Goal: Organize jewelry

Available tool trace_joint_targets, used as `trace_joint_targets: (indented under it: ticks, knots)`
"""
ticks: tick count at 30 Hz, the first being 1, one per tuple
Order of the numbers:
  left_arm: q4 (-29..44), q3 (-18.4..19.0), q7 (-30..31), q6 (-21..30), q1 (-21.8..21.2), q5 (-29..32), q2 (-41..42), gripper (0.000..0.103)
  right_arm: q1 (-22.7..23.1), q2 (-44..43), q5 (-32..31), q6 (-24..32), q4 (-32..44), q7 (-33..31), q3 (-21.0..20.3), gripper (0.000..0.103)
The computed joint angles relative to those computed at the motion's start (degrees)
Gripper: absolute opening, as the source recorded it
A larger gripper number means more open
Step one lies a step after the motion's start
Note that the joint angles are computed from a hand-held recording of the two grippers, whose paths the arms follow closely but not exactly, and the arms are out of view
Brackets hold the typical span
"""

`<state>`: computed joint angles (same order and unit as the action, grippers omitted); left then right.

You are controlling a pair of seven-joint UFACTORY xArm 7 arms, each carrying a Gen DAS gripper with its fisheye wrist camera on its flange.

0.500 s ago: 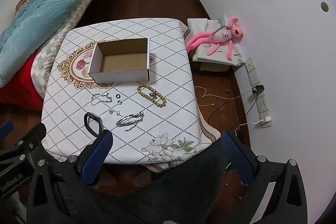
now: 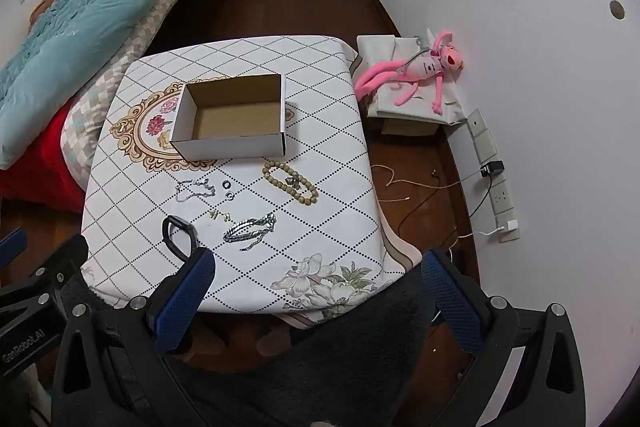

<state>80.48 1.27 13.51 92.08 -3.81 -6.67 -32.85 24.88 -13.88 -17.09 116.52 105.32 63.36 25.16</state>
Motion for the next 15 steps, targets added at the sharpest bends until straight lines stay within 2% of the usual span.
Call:
trace_joint_targets:
  ticks: [15]
  knots:
    - [1.39, -0.67, -0.5, 1.07, -0.17, 0.27, -0.16, 0.103, 0.42, 0.47, -0.24, 0.22, 0.86, 0.22, -0.09, 0.103]
